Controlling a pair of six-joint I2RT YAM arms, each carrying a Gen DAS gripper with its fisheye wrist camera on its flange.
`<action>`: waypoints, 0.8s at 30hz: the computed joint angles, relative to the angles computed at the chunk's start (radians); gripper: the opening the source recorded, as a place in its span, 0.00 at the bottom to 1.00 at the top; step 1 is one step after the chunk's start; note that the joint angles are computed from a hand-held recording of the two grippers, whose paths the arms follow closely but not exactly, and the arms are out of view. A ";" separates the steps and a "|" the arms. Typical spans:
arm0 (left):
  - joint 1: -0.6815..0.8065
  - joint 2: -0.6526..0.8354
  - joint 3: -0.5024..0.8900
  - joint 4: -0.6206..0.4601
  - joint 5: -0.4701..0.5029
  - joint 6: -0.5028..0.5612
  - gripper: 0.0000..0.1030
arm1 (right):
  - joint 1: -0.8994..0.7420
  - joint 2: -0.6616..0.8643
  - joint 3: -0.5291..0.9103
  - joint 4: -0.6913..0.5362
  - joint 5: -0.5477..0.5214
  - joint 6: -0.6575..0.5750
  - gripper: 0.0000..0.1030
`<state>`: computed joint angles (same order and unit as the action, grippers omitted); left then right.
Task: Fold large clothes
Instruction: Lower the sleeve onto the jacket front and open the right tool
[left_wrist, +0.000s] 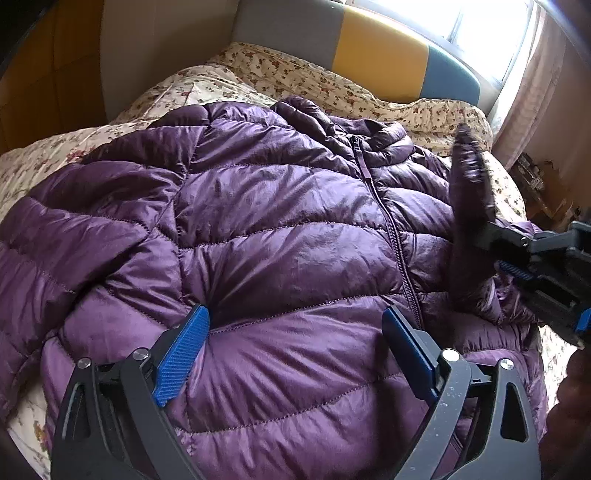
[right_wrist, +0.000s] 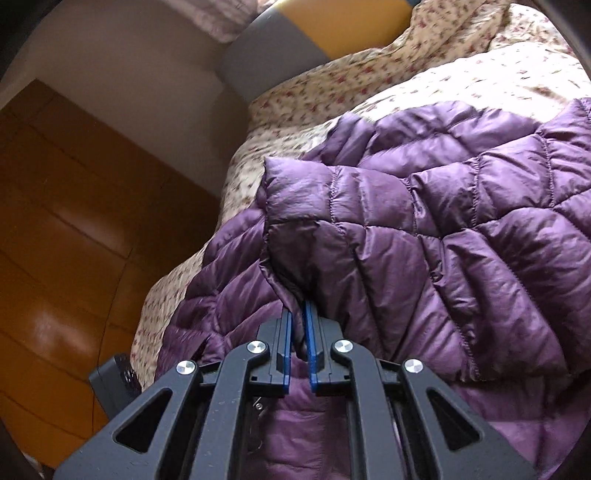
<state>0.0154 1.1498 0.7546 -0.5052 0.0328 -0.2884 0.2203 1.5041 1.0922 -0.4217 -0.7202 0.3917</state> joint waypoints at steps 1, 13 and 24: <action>0.003 -0.008 -0.001 -0.007 0.000 -0.004 0.84 | 0.007 0.001 -0.008 0.007 -0.011 0.005 0.16; 0.046 -0.093 0.008 -0.047 0.186 -0.021 0.71 | -0.048 -0.106 -0.080 -0.004 -0.021 -0.021 0.42; -0.081 0.140 0.159 0.003 0.210 -0.092 0.63 | -0.396 -0.204 -0.062 -0.136 0.033 -0.201 0.49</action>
